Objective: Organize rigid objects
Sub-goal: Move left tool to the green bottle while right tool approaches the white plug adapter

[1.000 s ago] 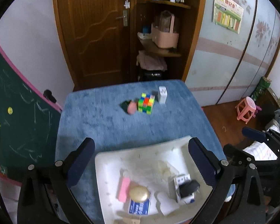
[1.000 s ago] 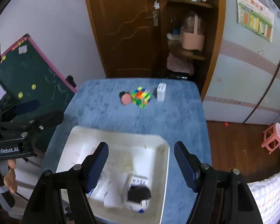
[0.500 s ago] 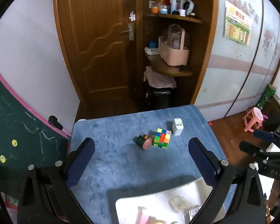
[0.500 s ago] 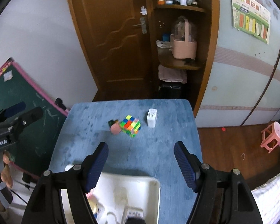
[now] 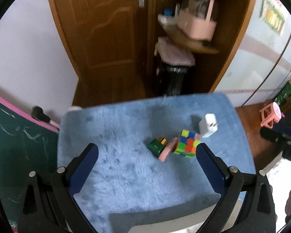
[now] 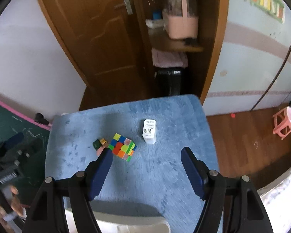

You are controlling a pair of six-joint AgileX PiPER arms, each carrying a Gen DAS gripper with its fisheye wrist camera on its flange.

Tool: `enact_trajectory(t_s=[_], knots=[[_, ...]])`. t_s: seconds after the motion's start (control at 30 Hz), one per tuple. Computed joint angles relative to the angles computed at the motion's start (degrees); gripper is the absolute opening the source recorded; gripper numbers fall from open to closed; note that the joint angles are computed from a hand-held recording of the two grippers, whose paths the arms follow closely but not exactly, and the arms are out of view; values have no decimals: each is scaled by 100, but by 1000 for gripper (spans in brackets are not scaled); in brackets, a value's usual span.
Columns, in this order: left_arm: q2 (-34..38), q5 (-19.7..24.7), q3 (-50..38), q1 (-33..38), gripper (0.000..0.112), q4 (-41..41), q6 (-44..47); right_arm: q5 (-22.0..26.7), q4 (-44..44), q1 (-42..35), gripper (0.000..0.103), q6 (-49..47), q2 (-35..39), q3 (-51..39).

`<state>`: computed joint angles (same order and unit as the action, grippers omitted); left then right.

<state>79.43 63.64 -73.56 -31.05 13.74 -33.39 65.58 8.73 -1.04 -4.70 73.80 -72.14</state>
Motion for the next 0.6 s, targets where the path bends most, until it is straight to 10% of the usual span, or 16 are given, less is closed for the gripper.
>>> enact_trajectory(t_s=[0.33,0.6], knots=[[1516,-781,116,990,100,-1101,348,-636,-331,369,74,742,1882,-430],[2533,-587,-367,1095,100,-1339,-615,-680,-273,315,74,1007,3057,-952]])
